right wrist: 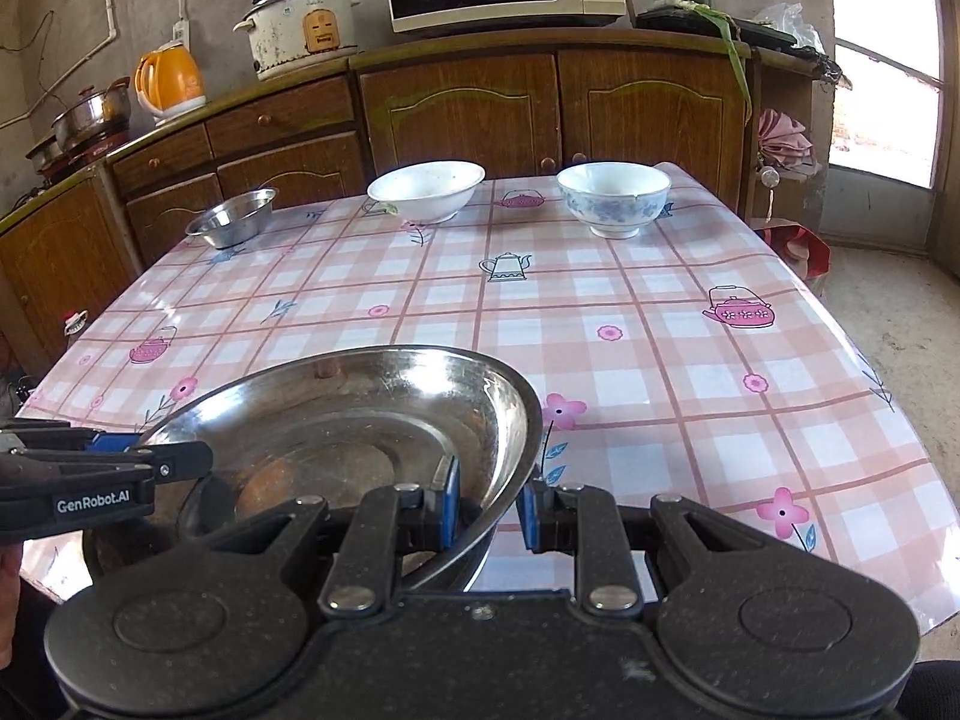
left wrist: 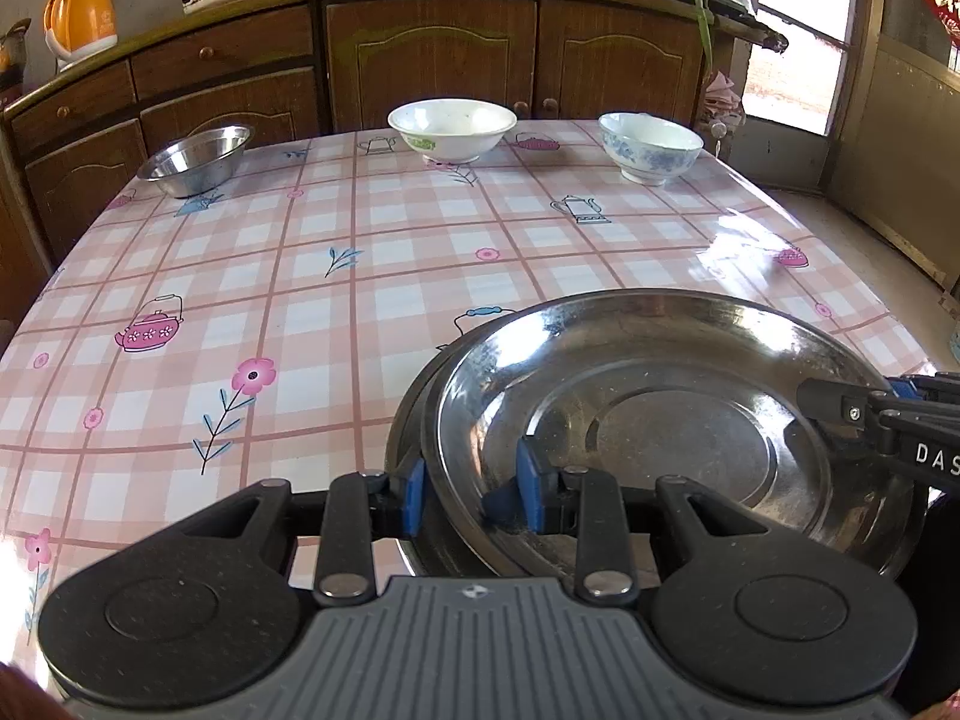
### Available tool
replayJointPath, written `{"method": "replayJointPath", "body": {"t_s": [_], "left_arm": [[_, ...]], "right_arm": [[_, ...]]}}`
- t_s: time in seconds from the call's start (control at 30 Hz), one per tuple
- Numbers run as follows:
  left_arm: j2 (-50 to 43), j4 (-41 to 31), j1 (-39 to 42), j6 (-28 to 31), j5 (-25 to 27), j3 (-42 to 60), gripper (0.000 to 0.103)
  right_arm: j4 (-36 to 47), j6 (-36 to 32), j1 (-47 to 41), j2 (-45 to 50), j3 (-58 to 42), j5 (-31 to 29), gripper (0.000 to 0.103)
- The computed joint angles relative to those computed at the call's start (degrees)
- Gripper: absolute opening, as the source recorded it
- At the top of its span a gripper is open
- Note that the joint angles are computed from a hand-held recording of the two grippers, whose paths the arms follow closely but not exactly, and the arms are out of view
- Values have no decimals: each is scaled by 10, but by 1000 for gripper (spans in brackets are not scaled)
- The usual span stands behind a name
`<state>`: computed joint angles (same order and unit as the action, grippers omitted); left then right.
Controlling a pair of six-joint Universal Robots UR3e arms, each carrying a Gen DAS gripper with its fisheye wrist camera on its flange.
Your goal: Organize plates and bowls
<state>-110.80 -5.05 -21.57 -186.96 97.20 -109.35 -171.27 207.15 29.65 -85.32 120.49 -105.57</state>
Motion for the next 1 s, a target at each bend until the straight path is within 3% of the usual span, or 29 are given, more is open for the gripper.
{"method": "replayJointPath", "body": {"t_s": [0.77,0.87,1.0], "left_arm": [[-15,58,25,12,-15,-29,31],[-13,69,33,21,-42,-39,49],[-19,79,28,25,-38,-39,52]], "right_arm": [[-12,-14,-4,53,-35,18,27],[-9,-16,-5,50,-36,21,27],[-7,-17,-7,49,-37,23,27]]}}
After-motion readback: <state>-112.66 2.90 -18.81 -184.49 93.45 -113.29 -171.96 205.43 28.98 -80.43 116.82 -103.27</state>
